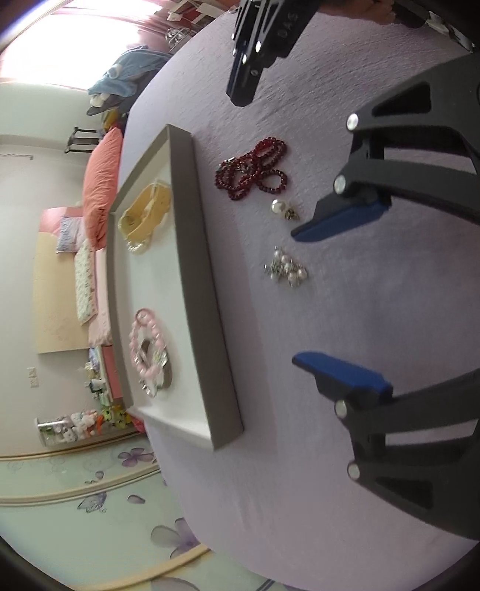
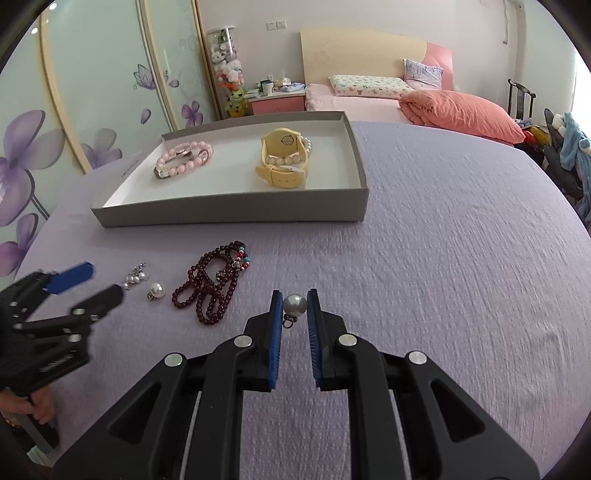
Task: Organize jewelry
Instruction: 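Grasp the pearl pendant with the right tool while the left tool grasps the silver earrings, then carry the pendant and earrings into the tray and release both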
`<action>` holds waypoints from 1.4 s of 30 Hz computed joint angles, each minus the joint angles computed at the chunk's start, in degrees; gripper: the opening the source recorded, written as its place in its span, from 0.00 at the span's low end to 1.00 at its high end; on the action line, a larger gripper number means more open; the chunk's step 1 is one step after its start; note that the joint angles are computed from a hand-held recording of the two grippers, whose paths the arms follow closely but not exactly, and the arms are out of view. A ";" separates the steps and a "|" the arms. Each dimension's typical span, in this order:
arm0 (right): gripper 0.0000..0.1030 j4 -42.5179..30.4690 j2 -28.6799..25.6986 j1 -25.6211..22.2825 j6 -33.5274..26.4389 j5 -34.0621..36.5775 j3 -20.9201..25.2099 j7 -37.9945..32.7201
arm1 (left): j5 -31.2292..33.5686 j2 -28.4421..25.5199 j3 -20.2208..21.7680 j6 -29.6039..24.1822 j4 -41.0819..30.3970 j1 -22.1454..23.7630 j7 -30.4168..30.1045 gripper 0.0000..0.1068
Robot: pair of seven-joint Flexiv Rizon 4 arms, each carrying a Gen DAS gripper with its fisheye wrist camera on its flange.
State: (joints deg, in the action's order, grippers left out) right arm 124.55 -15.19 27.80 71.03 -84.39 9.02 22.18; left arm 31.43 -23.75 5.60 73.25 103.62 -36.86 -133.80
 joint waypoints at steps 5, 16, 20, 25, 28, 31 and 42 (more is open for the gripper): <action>0.13 0.02 -0.01 -0.88 1.56 -1.47 -0.38 1.45 | -4.15 -1.57 -2.00 0.56 -0.57 1.52 3.66 0.45; 0.13 0.03 -0.03 -2.32 3.69 -3.31 -0.30 3.30 | -5.67 -3.13 -0.52 -0.09 -2.90 -0.28 5.16 0.10; 0.13 -0.27 -0.12 -2.48 4.14 -4.03 -0.19 3.79 | -5.79 -2.64 -0.37 0.72 -1.93 -0.19 5.21 0.06; 0.13 -0.85 0.16 -2.35 4.05 -5.09 0.03 4.15 | -5.98 -0.41 0.30 3.03 1.79 0.63 4.99 0.06; 0.13 -1.45 0.24 -2.39 4.08 -6.17 0.13 4.74 | -5.19 1.70 1.32 4.40 4.00 0.95 3.85 0.06; 0.13 -2.10 0.24 -2.36 4.13 -7.01 0.33 5.04 | -3.93 4.19 2.15 5.79 5.95 1.45 1.98 0.06; 0.13 -4.80 0.26 -0.98 2.88 -7.72 0.84 3.78 | 2.03 11.86 0.93 7.83 8.02 5.62 -4.76 0.06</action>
State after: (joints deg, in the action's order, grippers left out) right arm 119.75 -14.93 26.82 73.90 -92.11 9.86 25.96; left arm 33.46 -11.88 6.53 81.08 111.64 -31.24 -138.57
